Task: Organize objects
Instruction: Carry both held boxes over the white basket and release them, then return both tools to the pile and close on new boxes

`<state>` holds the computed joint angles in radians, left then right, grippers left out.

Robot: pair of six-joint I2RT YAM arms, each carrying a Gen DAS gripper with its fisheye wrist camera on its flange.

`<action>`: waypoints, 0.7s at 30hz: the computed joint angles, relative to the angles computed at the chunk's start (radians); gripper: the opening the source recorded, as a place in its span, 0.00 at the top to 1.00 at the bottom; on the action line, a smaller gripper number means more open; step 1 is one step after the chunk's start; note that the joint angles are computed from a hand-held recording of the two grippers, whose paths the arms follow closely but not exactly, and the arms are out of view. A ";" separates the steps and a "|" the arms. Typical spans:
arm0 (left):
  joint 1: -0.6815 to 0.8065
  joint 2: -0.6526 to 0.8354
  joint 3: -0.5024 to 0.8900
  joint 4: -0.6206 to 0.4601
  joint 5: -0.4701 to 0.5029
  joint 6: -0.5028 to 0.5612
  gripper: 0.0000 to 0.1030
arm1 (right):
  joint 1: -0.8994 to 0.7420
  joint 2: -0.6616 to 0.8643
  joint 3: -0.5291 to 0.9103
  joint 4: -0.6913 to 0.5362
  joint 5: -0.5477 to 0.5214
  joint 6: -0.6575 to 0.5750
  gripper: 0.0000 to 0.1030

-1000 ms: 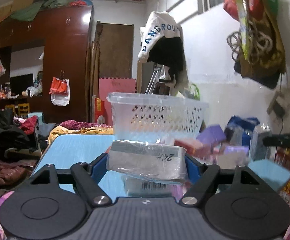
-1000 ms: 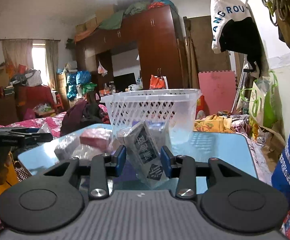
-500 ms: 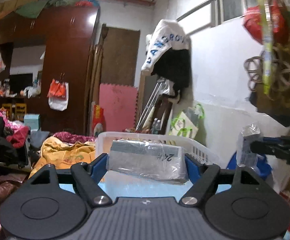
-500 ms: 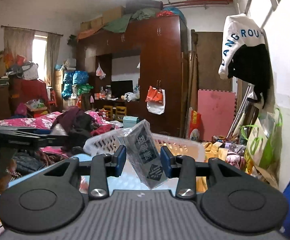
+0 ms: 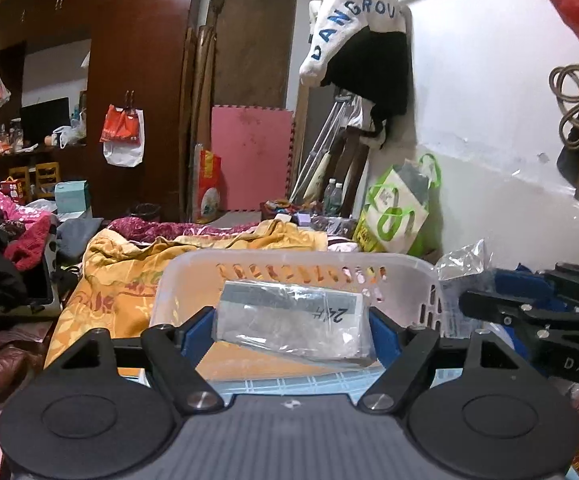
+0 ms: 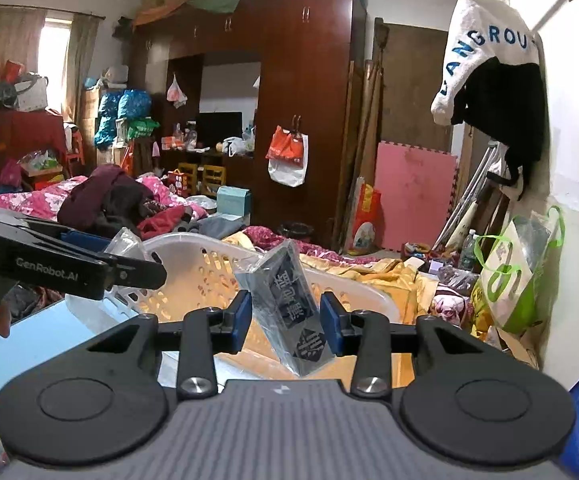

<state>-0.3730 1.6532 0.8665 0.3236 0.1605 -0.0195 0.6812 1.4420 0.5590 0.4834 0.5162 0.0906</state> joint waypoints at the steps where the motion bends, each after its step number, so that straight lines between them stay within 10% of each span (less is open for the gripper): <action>1: -0.003 0.008 0.008 -0.005 -0.004 0.005 0.20 | 0.007 -0.003 -0.008 0.004 0.011 0.003 0.59; 3: -0.001 0.017 0.015 -0.001 0.007 0.014 0.17 | -0.019 -0.010 0.032 -0.043 -0.017 -0.014 0.57; 5: 0.000 0.022 0.015 0.021 0.023 0.008 0.06 | -0.019 -0.021 0.033 -0.049 -0.018 -0.032 0.15; 7: 0.007 0.015 -0.001 0.039 0.033 -0.003 0.00 | 0.000 -0.050 -0.008 0.002 0.018 -0.040 0.01; 15: 0.068 -0.298 -0.398 0.205 0.091 0.085 0.00 | 0.256 -0.392 -0.175 -0.232 0.265 0.138 0.00; 21: 0.173 -0.768 -0.817 0.203 0.214 0.146 0.00 | 0.773 -0.416 -0.312 -0.518 0.655 0.687 0.00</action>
<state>-0.2002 0.8853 0.0492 0.5266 0.3748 0.1261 1.4538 1.0263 0.2465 -0.0342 1.1707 0.7774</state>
